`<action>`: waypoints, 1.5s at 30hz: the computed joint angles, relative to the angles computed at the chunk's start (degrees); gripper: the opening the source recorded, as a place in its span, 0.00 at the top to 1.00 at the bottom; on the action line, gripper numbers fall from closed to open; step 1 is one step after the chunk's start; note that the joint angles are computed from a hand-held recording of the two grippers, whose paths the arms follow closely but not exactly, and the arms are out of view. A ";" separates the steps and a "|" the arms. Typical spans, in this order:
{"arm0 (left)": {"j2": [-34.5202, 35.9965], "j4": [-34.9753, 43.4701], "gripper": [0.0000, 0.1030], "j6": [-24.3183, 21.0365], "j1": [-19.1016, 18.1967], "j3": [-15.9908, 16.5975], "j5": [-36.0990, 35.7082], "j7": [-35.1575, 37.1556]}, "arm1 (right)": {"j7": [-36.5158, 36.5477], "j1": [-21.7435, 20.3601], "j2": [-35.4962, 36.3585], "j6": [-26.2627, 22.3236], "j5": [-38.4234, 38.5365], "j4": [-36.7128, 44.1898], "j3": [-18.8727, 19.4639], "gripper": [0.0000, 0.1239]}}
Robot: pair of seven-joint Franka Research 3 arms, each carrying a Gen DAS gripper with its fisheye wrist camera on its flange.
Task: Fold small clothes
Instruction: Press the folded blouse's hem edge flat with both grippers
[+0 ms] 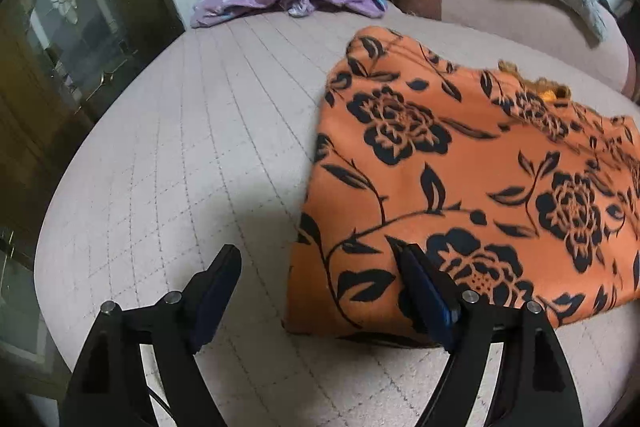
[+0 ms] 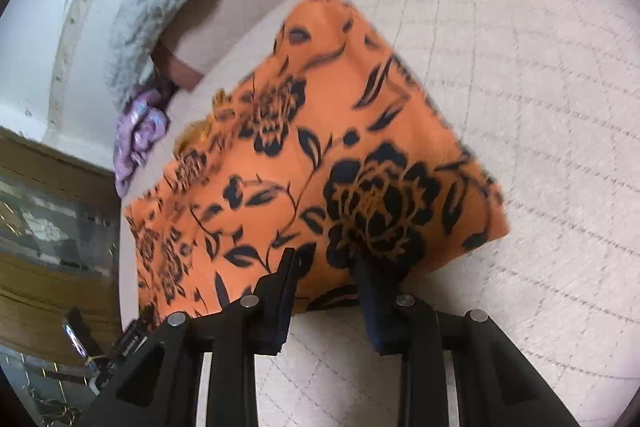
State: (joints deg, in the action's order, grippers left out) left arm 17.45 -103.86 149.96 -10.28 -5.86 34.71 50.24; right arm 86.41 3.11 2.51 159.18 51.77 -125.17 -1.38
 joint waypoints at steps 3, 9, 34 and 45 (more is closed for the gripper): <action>-0.48 -0.15 0.20 2.64 -1.13 1.10 4.16 -2.51 | -10.35 0.30 -0.88 3.87 9.58 0.24 0.79 0.73; 1.52 2.29 0.20 2.07 -1.93 -0.15 3.89 -1.00 | -14.41 1.86 3.59 -0.35 11.13 6.21 1.64 0.73; 6.09 7.18 0.20 4.18 -3.90 0.72 3.34 3.48 | -5.56 0.02 10.13 -6.82 -2.79 12.33 3.64 0.73; 7.60 7.65 0.17 3.82 -4.40 1.26 1.85 6.73 | -5.44 0.20 9.76 -6.30 -3.10 12.17 3.55 0.73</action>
